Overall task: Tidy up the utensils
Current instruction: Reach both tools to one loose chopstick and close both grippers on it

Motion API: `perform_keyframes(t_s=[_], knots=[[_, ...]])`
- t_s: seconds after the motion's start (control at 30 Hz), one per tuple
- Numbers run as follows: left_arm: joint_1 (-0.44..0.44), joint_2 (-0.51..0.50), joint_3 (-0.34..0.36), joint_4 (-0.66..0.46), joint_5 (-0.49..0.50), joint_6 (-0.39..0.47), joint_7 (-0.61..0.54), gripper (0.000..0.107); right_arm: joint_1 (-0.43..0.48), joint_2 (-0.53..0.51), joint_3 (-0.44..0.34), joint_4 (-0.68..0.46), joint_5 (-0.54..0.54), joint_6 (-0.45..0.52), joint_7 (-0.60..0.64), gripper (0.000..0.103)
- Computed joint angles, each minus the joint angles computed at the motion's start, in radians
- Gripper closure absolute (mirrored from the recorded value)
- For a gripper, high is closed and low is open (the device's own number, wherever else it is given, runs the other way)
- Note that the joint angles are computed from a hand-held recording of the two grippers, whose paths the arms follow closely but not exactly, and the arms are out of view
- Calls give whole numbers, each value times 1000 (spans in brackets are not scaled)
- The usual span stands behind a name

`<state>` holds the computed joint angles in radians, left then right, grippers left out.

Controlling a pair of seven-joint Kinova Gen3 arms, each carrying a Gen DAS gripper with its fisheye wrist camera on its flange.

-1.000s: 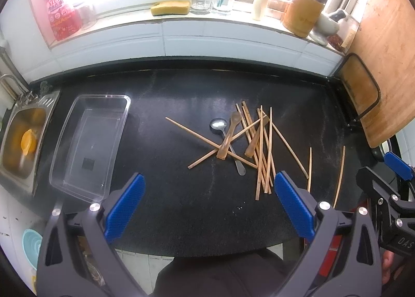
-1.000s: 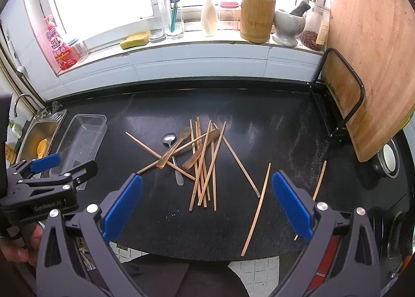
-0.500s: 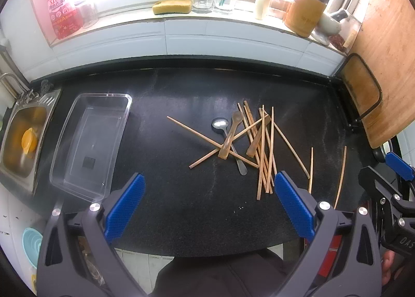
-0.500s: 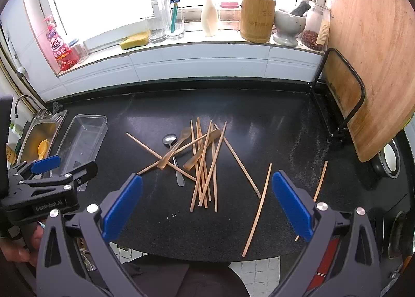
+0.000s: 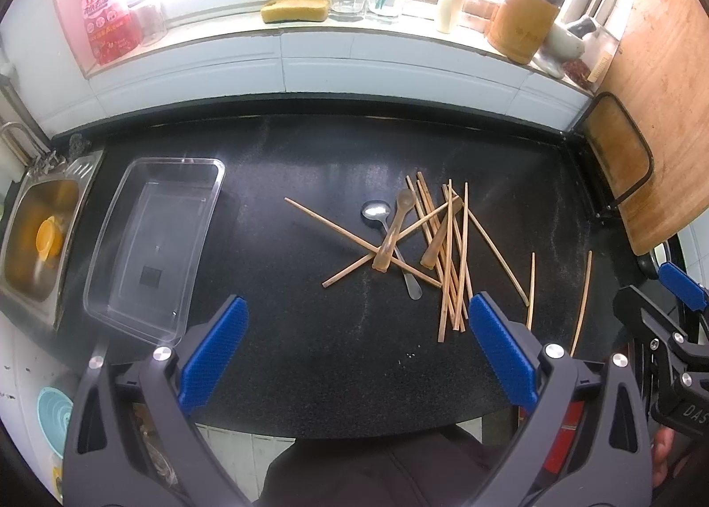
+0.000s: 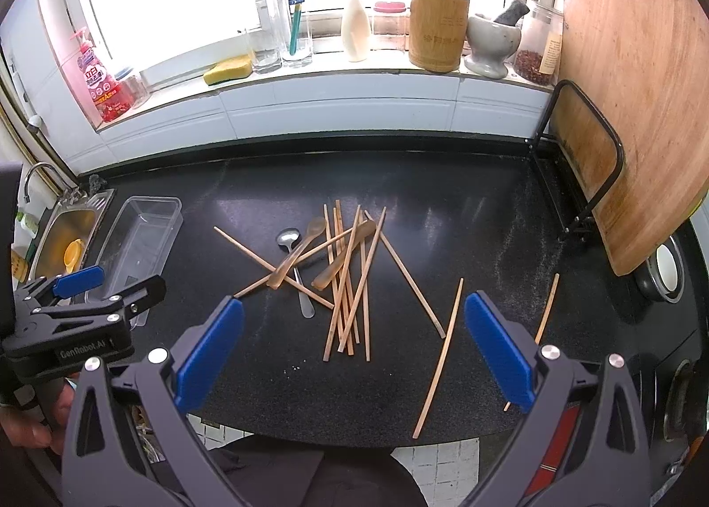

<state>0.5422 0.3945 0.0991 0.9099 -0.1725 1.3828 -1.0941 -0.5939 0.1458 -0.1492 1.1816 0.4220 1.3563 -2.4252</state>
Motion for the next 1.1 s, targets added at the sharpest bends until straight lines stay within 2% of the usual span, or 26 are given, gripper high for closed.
perform_keyframes(t_s=[0.13,0.23,0.37,0.43,0.57,0.63,0.73,0.9,1.0,1.1], knots=[[3,2,-1,12,-1,-10,7,10,12,9,0,1,-5,10,5,7],[4,9,-4,11,-11,-15,4,10,8,-23,9,70,35,-52,-24,7],[-11,-9,0,99,-6,-116,-6,10,42,-74,2,180,70,-155,-48,7],[-16,3,8,112,-4,-125,-36,10,64,-91,-3,214,71,-162,-48,7],[26,1,6,190,-69,-198,-83,10,135,-133,4,309,30,-191,-64,7],[26,17,27,190,-57,-203,-134,10,170,-146,11,351,11,-176,-63,7],[24,48,50,191,8,-239,-158,10,238,-176,30,433,-49,-213,-65,7],[41,104,48,185,88,-292,-116,10,314,-198,51,516,-76,-208,-44,7],[90,149,44,159,78,-299,-99,10,365,-192,66,561,-118,-215,-12,7],[157,225,40,79,66,-277,-80,10,410,-191,92,631,-155,-268,41,7]])
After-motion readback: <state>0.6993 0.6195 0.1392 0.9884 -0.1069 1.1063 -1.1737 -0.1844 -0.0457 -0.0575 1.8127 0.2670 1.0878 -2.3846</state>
